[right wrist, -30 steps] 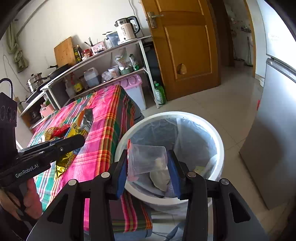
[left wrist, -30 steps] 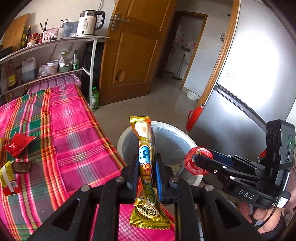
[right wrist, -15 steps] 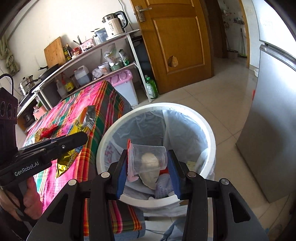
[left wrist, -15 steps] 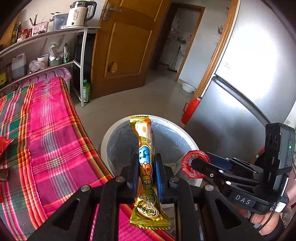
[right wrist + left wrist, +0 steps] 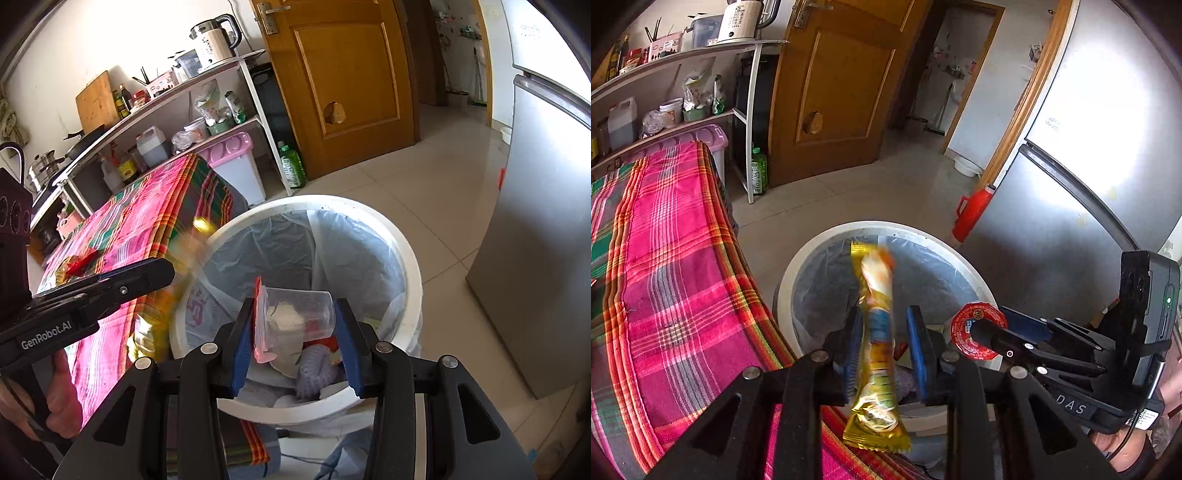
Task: Collect trash
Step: 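Carry the cup and candy bar over the bin and release both, then return both tools to the table toward the yellow chip bag and red wrapper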
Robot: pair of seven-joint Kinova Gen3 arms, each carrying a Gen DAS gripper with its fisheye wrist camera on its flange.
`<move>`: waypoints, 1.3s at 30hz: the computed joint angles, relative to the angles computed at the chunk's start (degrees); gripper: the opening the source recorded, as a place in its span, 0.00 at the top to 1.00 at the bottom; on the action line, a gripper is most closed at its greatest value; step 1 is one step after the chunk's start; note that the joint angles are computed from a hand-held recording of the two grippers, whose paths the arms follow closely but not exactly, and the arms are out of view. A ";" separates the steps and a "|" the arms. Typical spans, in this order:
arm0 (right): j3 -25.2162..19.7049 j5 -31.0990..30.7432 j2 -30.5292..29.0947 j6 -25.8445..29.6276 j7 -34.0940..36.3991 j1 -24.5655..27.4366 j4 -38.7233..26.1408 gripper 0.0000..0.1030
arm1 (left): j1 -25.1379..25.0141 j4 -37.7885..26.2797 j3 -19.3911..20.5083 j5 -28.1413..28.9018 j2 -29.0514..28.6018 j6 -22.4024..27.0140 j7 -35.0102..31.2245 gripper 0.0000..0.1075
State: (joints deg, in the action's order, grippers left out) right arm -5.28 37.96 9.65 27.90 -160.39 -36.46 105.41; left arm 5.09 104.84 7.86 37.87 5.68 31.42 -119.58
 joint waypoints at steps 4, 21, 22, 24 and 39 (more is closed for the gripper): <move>0.05 0.96 -0.30 0.15 -1.03 -0.31 0.27 0.55 | -0.33 0.29 -0.05 1.08 -0.14 0.00 -0.56 0.69; -4.98 10.23 -3.71 7.02 -8.56 -3.49 -1.16 0.54 | -0.45 6.54 -5.09 9.30 -9.03 -0.36 -9.24 0.69; -5.43 10.58 -3.66 7.79 -8.71 -3.79 -1.65 0.54 | -0.29 6.99 -5.64 9.49 -9.74 -0.42 -9.55 0.69; -6.15 11.25 -3.66 9.02 -8.96 -4.40 -2.37 0.54 | 0.03 7.93 -6.81 9.70 -11.32 -0.56 -9.98 0.69; -8.91 16.29 -1.75 14.74 -10.57 -11.49 -7.78 0.52 | 1.35 14.88 -16.84 8.37 -22.55 -0.86 -11.05 0.64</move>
State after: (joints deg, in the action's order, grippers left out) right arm -14.19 54.25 7.90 42.64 -170.95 -47.94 97.62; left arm 6.44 119.72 -8.98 46.24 -16.87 30.57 -130.62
